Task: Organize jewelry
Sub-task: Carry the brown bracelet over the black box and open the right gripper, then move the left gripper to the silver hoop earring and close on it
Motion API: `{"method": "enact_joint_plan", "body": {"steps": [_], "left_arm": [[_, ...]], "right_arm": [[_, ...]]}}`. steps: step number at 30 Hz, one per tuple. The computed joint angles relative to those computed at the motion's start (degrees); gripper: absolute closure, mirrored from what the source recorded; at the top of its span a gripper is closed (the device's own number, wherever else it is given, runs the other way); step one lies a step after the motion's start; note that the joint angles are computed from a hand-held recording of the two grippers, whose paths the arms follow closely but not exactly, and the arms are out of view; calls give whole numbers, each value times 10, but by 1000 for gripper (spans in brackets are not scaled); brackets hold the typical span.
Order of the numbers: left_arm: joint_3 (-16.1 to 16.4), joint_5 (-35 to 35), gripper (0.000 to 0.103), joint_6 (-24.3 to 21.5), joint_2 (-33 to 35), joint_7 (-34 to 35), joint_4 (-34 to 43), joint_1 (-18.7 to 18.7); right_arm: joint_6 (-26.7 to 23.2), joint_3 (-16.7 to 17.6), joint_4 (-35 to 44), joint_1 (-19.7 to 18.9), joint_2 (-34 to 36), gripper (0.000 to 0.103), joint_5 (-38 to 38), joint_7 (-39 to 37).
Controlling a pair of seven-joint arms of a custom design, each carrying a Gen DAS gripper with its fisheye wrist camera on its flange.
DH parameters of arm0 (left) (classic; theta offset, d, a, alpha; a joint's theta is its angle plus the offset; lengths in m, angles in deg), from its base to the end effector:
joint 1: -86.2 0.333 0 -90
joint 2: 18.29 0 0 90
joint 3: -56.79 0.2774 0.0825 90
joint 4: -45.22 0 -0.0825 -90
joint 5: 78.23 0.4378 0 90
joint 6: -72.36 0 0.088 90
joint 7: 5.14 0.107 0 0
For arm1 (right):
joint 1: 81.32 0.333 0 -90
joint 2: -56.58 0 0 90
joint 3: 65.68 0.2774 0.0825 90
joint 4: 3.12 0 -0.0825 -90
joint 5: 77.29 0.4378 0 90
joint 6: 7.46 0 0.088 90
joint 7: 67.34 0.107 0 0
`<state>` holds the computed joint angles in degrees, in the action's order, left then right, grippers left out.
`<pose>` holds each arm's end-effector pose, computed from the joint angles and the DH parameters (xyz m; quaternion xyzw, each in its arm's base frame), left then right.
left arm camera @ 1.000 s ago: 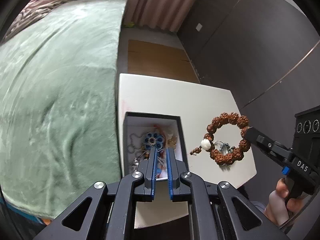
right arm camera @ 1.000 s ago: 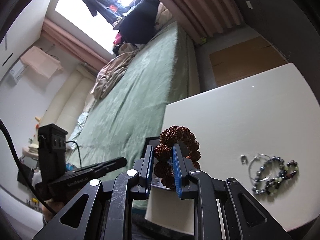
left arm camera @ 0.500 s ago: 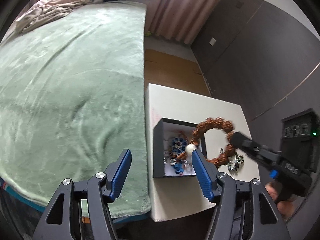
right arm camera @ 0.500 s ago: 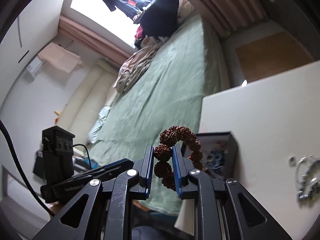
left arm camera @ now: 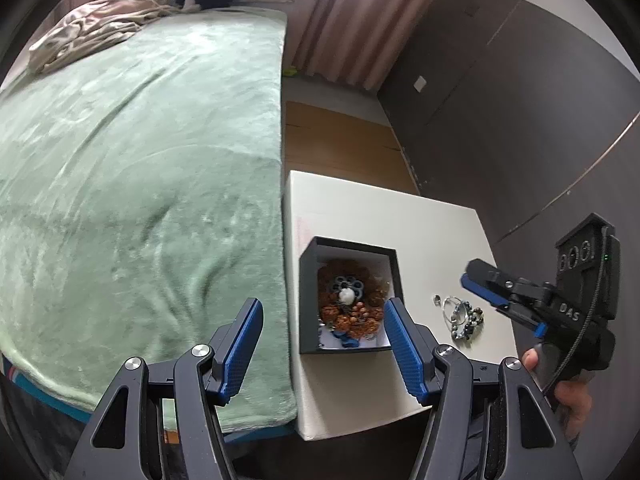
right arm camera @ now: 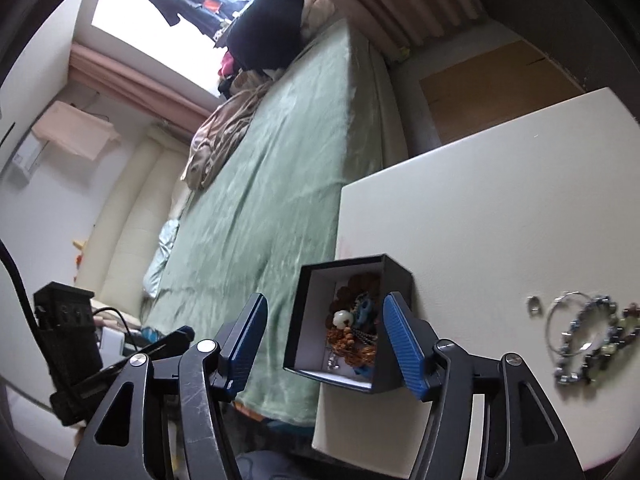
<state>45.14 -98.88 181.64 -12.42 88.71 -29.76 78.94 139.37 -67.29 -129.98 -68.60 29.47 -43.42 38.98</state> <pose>0.6154 -0.2288 0.7058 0.5424 -0.7820 0.3070 0.0019 0.5225 0.0920 0.6135 -0.4716 0.7553 0.0157 0.4549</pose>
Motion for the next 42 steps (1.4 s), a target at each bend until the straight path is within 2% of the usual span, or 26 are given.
{"method": "enact_joint_plan", "body": {"steps": [1, 3, 4, 14, 18, 23, 30, 35, 42], "left_arm": [[-1, 1, 39, -1, 2, -1, 3, -2], [-6, 2, 39, -2, 7, 0, 8, -6], [-8, 4, 39, -2, 8, 0, 10, -9], [-31, 23, 39, -16, 51, -4, 59, -43], [-41, 36, 39, -28, 77, -7, 86, -60], [-55, 54, 39, -42, 113, -5, 122, -86], [-64, 93, 39, -78, 176, -22, 193, -131], [-63, 122, 39, -113, 228, -52, 254, -165], [-60, 150, 39, -137, 276, -80, 303, -204]], "right_arm": [[-5, 0, -3, -5, -7, 37, -6, 5], [-15, 0, -13, -17, -26, 22, -20, 13], [-16, 1, -20, -22, -35, 20, -28, 16], [-95, -14, -75, -66, -119, 17, -77, 38], [-125, -19, -95, -82, -149, 8, -85, 45], [-155, -26, -122, -105, -186, 7, -93, 54], [-165, -31, -165, -150, -236, 7, -110, 80], [-174, -33, -184, -161, -263, 7, -122, 73], [-191, -39, -213, -185, -301, 7, -132, 74]]}}
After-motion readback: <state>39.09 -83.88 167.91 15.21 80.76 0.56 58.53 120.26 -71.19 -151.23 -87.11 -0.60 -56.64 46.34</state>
